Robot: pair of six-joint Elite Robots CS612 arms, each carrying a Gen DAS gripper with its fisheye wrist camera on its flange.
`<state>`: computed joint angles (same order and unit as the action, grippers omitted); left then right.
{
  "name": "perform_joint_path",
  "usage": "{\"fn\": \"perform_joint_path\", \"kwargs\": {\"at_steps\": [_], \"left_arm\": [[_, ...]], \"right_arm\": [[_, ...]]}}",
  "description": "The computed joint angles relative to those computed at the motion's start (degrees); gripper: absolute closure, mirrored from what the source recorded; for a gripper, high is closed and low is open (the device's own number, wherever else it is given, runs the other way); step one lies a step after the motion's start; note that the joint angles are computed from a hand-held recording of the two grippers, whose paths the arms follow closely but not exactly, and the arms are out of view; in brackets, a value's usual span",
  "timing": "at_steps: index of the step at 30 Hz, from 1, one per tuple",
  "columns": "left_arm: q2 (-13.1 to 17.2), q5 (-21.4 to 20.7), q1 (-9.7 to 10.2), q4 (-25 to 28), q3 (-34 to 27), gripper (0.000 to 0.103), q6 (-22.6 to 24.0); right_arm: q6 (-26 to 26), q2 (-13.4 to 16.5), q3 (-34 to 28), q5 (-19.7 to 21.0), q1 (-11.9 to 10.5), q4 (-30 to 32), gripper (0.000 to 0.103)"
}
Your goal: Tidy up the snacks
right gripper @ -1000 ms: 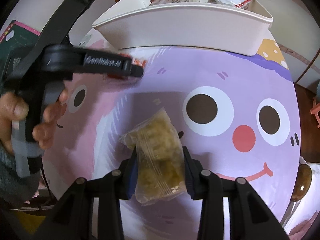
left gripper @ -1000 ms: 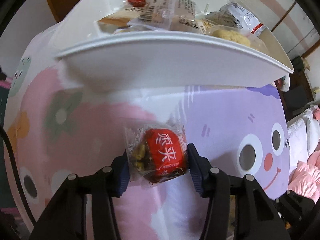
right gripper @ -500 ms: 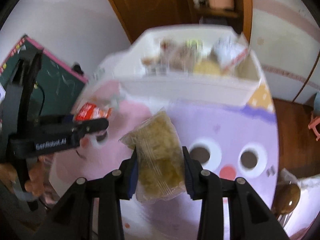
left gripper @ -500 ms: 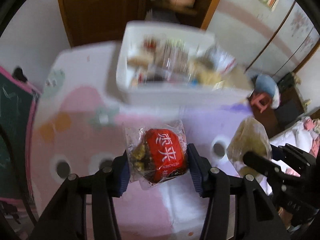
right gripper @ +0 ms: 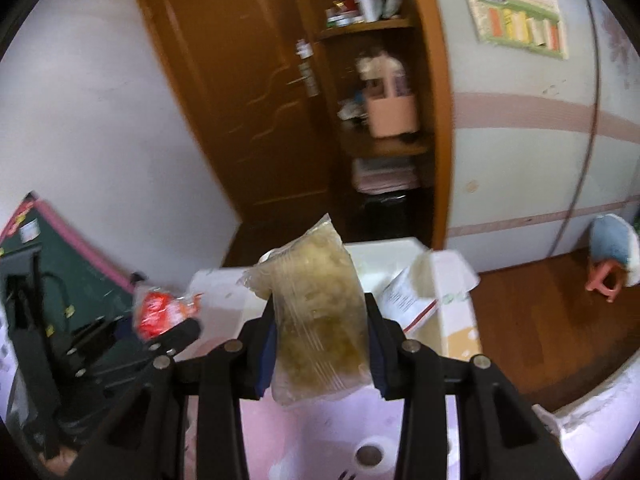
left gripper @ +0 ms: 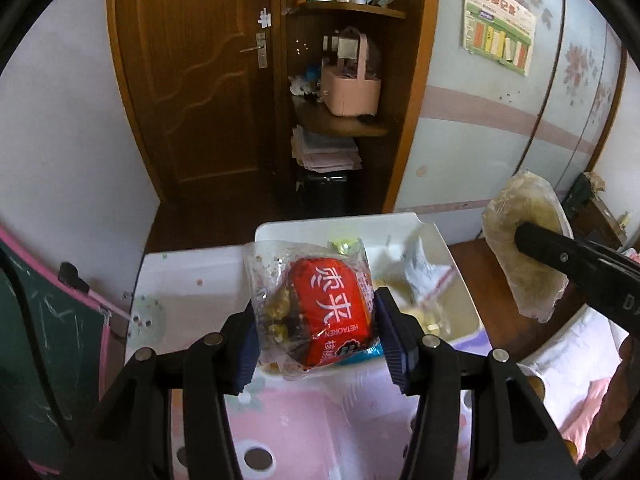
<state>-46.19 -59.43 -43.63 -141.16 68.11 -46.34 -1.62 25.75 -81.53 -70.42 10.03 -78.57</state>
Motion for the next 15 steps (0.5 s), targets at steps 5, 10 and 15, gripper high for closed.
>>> {"fn": "perform_joint_path", "kwargs": {"at_steps": [5, 10, 15], "left_arm": [[3.2, -0.1, 1.24, 3.7, -5.5, 0.045, 1.7], [5.2, -2.0, 2.17, 4.3, -7.6, 0.007, 1.3], [5.2, -3.1, 2.0, 5.4, -6.6, 0.007, -0.6]], "right_arm": [[1.4, -2.7, 6.7, -6.9, 1.4, -1.7, 0.063], [-0.4, -3.5, 10.1, -11.6, 2.5, -0.4, 0.055], [0.5, -2.0, 7.8, -9.9, 2.0, 0.4, 0.038]]}}
